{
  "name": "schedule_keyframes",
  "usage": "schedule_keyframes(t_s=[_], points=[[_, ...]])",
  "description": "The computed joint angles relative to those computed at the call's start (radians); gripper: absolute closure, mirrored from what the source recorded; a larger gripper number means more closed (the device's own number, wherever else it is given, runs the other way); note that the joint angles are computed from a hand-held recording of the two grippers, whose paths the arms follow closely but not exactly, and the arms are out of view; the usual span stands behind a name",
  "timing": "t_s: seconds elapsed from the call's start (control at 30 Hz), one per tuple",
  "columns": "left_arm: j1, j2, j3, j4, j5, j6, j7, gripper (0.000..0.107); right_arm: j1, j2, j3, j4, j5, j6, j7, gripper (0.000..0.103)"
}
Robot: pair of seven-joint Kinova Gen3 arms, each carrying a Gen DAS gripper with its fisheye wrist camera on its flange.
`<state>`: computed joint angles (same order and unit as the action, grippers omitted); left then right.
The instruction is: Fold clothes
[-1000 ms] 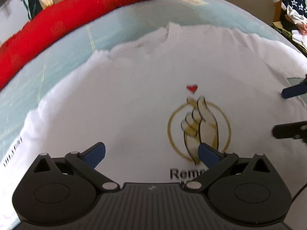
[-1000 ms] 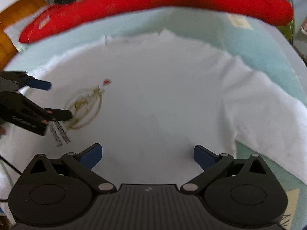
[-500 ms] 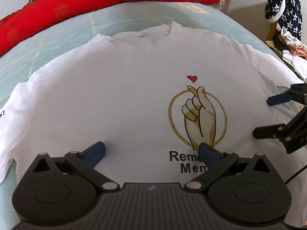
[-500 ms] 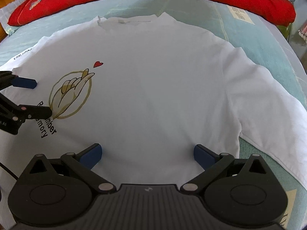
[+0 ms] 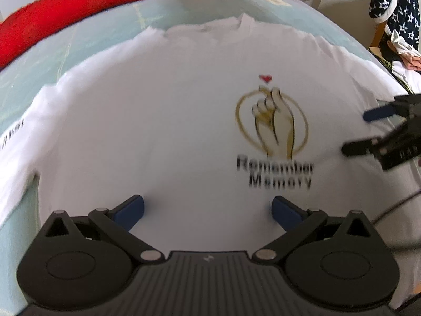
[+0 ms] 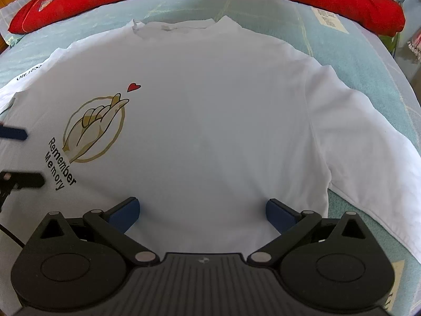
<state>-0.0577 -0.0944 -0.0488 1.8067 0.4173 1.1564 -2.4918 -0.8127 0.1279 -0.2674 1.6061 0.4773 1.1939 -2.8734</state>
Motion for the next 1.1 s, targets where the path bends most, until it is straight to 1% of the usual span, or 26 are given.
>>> schedule_keyframes(t_s=[0.07, 0.13, 0.17, 0.23, 0.27, 0.3, 0.37, 0.43, 0.5, 0.6, 0.67, 0.73, 0.8, 0.87, 0.97, 1.1], points=[[-0.006, -0.005, -0.011, 0.011, 0.012, -0.001, -0.021, 0.005, -0.003, -0.001, -0.001, 0.004, 0.006, -0.003, -0.004, 0.000], [-0.003, -0.003, 0.001, 0.003, -0.001, -0.006, 0.007, 0.005, -0.002, -0.001, 0.000, 0.004, 0.007, -0.002, -0.003, 0.000], [-0.006, -0.010, 0.013, 0.003, -0.002, -0.019, 0.025, 0.006, -0.001, -0.002, 0.000, 0.002, 0.005, -0.002, 0.000, 0.000], [0.008, -0.029, 0.004, 0.014, 0.023, -0.057, 0.021, 0.007, 0.002, -0.003, 0.000, -0.001, -0.002, 0.000, 0.006, 0.000], [0.011, -0.029, -0.003, 0.014, 0.040, -0.061, 0.010, 0.007, 0.005, -0.005, 0.001, 0.000, -0.005, -0.002, 0.009, 0.000], [0.011, -0.020, -0.007, 0.008, 0.044, -0.051, 0.011, 0.007, 0.004, -0.004, 0.000, 0.000, -0.004, -0.002, 0.008, 0.000], [0.000, -0.003, 0.001, 0.009, 0.022, -0.036, 0.032, 0.007, 0.000, -0.001, -0.001, 0.000, 0.004, 0.002, 0.001, 0.000], [-0.002, -0.016, -0.018, 0.028, 0.031, -0.038, 0.012, 0.006, -0.003, 0.003, -0.002, -0.005, 0.006, 0.010, 0.001, 0.000], [-0.015, -0.020, -0.032, 0.025, 0.049, -0.029, 0.018, 0.007, 0.000, 0.004, 0.001, -0.011, -0.003, 0.015, 0.011, 0.000], [-0.041, -0.011, -0.049, 0.000, 0.072, -0.014, 0.049, 0.007, 0.020, 0.019, 0.010, -0.057, -0.050, 0.044, 0.068, 0.000], [-0.066, -0.002, -0.065, -0.019, 0.091, -0.020, 0.071, 0.007, 0.032, 0.020, 0.019, -0.079, -0.077, 0.053, 0.091, 0.000], [-0.099, 0.012, -0.087, -0.042, 0.121, -0.019, 0.095, 0.007, 0.035, 0.010, 0.023, -0.082, -0.076, 0.042, 0.083, 0.000], [-0.145, 0.036, -0.119, -0.073, 0.177, 0.010, 0.108, 0.007, 0.036, 0.006, 0.023, -0.093, -0.071, 0.030, 0.085, 0.000], [-0.203, 0.070, -0.145, -0.104, 0.239, 0.046, 0.145, 0.007, 0.039, 0.011, 0.021, -0.111, -0.068, 0.017, 0.105, 0.000], [-0.306, 0.127, -0.177, -0.143, 0.326, 0.097, 0.232, 0.007, 0.040, 0.034, 0.024, -0.152, -0.074, -0.003, 0.143, 0.000], [-0.439, 0.189, -0.205, -0.167, 0.426, 0.134, 0.347, 0.007, 0.044, 0.087, 0.039, -0.227, -0.122, -0.032, 0.211, 0.000]])
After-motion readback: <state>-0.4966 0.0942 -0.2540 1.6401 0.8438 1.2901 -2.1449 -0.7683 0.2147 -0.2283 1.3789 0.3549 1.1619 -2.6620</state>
